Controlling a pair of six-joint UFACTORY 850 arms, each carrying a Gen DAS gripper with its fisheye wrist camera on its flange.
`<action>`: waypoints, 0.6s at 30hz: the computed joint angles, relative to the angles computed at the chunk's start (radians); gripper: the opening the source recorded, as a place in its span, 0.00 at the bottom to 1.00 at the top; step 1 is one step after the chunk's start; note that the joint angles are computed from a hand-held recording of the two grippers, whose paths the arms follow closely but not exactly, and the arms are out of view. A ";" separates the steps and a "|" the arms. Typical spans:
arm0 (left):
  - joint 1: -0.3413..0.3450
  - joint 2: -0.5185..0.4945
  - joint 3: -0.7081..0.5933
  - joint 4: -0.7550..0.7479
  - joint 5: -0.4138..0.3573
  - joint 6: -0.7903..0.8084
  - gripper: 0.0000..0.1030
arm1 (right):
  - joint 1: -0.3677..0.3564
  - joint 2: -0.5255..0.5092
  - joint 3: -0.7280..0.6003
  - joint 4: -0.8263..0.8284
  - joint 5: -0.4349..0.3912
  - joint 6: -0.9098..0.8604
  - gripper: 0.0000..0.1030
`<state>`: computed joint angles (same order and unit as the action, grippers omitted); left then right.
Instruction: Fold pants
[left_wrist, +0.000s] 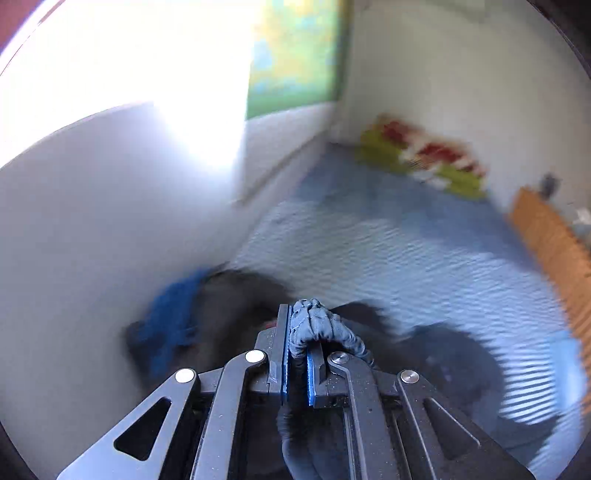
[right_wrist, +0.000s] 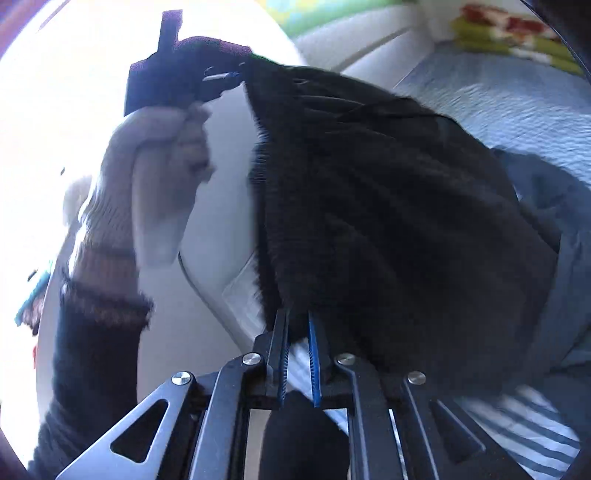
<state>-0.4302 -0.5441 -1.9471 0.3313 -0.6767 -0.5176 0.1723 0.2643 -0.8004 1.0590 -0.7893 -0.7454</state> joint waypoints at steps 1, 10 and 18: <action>0.027 0.002 0.034 0.007 -0.013 0.001 0.06 | -0.004 -0.007 0.004 0.016 -0.029 -0.022 0.10; 0.102 0.042 0.243 0.013 -0.070 0.020 0.33 | -0.381 0.003 0.040 -0.239 0.160 0.080 0.42; 0.076 0.155 0.363 0.139 -0.046 -0.040 0.52 | -0.500 -0.451 -0.283 -0.444 0.219 0.381 0.49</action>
<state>-0.3545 -0.3889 -1.5837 0.4707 -0.7232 -0.5575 -0.3276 -0.1863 -1.0839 0.6149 -0.5703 -0.3643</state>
